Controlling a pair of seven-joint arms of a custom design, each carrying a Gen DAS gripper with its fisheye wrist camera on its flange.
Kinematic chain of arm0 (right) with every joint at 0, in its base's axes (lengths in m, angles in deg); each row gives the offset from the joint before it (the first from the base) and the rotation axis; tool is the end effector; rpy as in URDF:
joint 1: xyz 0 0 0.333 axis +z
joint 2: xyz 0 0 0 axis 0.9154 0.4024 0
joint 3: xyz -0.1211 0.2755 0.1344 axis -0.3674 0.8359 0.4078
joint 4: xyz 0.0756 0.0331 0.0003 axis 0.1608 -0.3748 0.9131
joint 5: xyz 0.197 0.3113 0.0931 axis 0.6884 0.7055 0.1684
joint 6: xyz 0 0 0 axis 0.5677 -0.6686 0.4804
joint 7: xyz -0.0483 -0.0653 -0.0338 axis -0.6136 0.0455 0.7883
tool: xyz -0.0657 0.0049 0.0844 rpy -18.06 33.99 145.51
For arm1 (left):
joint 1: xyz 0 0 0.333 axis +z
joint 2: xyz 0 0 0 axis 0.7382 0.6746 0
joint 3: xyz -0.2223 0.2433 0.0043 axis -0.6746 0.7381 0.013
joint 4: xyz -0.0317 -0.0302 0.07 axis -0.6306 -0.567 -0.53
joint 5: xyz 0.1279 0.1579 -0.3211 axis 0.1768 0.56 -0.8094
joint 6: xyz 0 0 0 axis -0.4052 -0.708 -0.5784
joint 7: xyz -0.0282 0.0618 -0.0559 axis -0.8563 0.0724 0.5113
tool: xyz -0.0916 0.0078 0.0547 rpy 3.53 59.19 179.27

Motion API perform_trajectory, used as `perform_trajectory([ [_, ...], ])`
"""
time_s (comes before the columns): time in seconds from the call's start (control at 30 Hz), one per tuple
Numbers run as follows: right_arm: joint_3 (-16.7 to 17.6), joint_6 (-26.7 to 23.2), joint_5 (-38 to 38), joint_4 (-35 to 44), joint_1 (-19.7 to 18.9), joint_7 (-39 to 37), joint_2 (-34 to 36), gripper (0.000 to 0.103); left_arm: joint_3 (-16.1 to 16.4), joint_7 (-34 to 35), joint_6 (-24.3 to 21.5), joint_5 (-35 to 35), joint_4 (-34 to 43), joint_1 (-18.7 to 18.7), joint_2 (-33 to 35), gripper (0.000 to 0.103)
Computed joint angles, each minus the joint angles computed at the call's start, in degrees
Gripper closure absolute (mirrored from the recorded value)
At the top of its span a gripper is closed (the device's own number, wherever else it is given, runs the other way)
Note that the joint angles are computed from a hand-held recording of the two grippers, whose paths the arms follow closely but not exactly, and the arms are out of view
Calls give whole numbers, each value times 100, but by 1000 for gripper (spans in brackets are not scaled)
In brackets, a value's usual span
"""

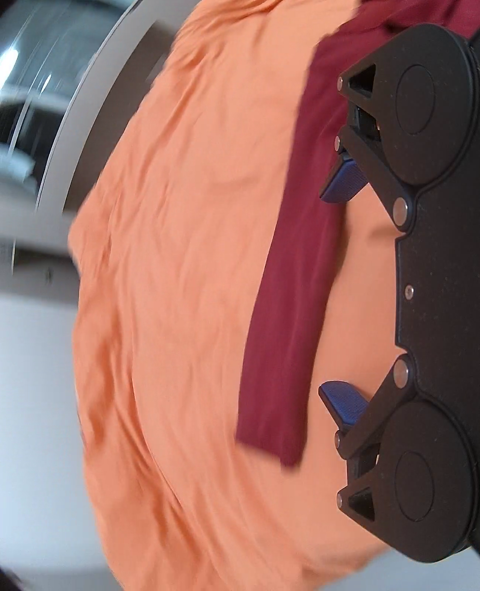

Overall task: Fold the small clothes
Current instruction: 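Grasp the other sleeve with the left gripper and fold it across the chest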

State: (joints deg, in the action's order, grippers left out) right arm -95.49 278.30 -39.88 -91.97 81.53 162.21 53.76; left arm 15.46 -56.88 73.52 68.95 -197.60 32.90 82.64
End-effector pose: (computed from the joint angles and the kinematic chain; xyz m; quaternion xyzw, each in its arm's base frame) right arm 0.4191 0.0721 0.4277 -0.6924 0.5391 -0.3151 0.3614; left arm 0.4578 -0.2629 0.4958 -0.8268 0.3974 -0.2407 0.3169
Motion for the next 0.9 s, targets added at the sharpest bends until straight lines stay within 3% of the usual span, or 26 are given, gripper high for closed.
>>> perform_trajectory([
  [0.1,-186,-77,-310,43,315,369,98,0,132,-467,255,-83,-289,164,-221,1],
  [0.2,-63,-132,-347,11,386,545,134,0,118,-1209,368,59,-483,352,-350,1],
  [0.3,157,-161,-163,-51,359,552,138,0,2,-1951,-37,258,-439,456,-321,18],
  [0.33,235,-179,-110,-78,325,564,126,0,-10,-2110,-174,307,-384,468,-272,29],
  [0.37,254,-174,29,-115,384,509,113,0,19,-2204,-212,377,-353,486,-228,48],
  [0.4,73,-201,-234,-122,490,696,110,0,40,-2251,-263,414,-290,491,-156,61],
  [0.43,46,-212,-252,-149,504,724,90,0,83,-2237,-283,412,-266,495,-118,89],
  [0.47,-21,-216,-311,-150,523,765,99,0,100,-2238,-350,446,-212,493,-59,99],
  [0.57,-35,-230,-305,-194,475,773,61,0,95,-2352,-508,908,-10,445,121,100],
  [0.67,160,-204,-56,-250,284,581,10,0,47,-2035,-786,1517,455,278,377,100],
  [0.9,209,-46,256,-354,116,473,-68,0,55,-1081,-835,2708,2079,-440,1354,100],
])
